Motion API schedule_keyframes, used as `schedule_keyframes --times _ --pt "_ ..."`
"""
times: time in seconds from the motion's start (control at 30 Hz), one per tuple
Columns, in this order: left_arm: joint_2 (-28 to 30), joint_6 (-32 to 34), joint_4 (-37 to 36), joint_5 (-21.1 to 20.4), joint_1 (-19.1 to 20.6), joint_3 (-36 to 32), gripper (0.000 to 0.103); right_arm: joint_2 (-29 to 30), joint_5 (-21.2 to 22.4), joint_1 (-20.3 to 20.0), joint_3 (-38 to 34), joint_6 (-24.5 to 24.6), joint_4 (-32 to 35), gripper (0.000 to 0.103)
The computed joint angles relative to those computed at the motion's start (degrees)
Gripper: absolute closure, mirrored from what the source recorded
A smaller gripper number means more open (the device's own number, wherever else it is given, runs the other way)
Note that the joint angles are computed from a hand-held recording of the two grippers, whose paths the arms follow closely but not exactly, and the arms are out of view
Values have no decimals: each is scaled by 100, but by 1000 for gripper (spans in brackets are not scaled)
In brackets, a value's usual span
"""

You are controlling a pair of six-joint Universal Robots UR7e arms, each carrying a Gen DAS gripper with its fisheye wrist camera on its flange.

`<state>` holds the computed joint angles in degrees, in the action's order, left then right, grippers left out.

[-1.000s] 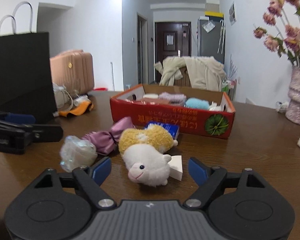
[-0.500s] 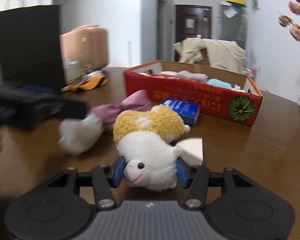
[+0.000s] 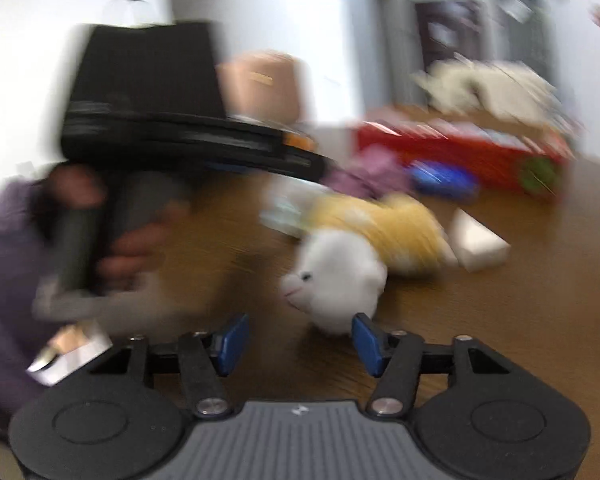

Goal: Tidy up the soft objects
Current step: 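Grasp the white-and-yellow plush lamb with the left tool while the right tool pinches it too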

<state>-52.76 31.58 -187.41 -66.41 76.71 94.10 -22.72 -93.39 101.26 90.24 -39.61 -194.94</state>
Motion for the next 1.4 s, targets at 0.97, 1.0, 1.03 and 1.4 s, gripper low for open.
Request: schedule_keyframes --times 0.97,1.0,1.03,1.4 --pt "-228 -719 1356 -936 502 -107 52 706 -466 10 -1238 1762 77 53" --pt "-230 -728 1331 -957 511 -103 55 675 -452 26 -1209 1714 83 54" --pt "-220 -757 1325 -974 515 -112 55 646 -435 41 -1190 1662 93 54" --pt "-142 -1183 1395 -991 527 -244 53 624 -341 25 -1210 1603 318 55"
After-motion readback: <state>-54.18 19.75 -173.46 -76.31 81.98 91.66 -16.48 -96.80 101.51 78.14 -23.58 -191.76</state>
